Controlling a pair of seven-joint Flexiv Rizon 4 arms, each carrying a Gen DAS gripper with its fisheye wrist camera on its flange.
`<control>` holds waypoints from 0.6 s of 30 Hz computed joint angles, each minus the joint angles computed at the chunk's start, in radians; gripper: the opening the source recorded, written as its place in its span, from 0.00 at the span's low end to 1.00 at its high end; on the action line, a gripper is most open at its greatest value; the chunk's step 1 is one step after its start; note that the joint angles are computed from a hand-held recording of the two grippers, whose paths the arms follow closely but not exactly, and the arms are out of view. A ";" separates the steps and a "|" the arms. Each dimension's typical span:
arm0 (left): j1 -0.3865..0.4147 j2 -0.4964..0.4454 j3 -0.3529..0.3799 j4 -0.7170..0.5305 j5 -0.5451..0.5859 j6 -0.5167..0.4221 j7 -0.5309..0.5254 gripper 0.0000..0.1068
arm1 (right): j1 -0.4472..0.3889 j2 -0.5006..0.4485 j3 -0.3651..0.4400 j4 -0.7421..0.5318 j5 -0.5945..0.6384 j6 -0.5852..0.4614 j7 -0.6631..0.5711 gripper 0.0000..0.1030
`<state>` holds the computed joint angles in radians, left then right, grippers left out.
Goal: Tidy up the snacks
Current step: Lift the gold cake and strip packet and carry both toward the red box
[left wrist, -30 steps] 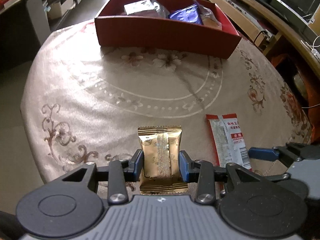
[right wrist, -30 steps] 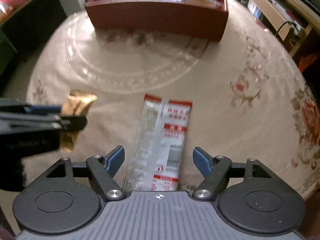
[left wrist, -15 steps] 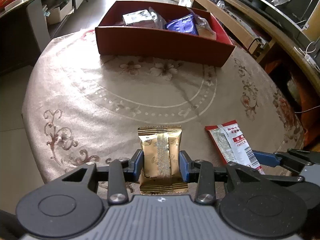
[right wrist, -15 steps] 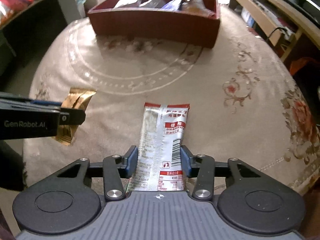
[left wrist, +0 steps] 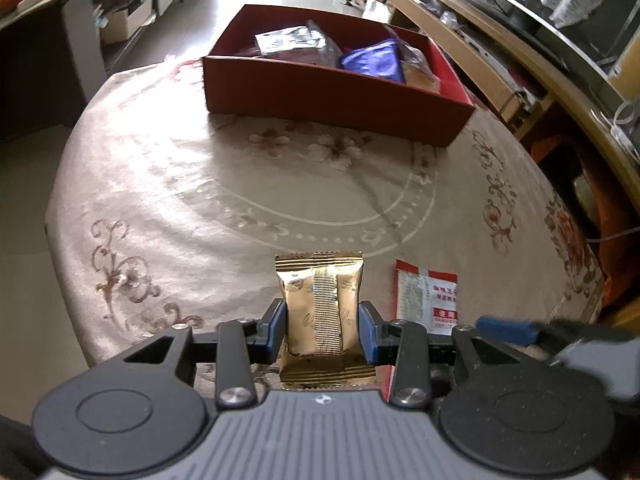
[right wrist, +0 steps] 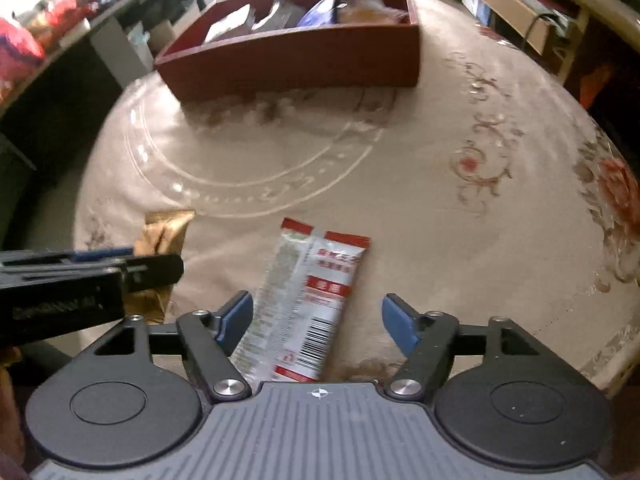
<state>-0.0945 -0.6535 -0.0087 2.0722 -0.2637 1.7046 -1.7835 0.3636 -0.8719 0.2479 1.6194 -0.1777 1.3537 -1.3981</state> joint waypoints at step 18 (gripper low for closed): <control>0.128 0.021 -0.127 0.053 0.052 0.065 0.029 0.38 | 0.105 0.057 -0.141 0.120 -0.128 0.100 0.112 0.51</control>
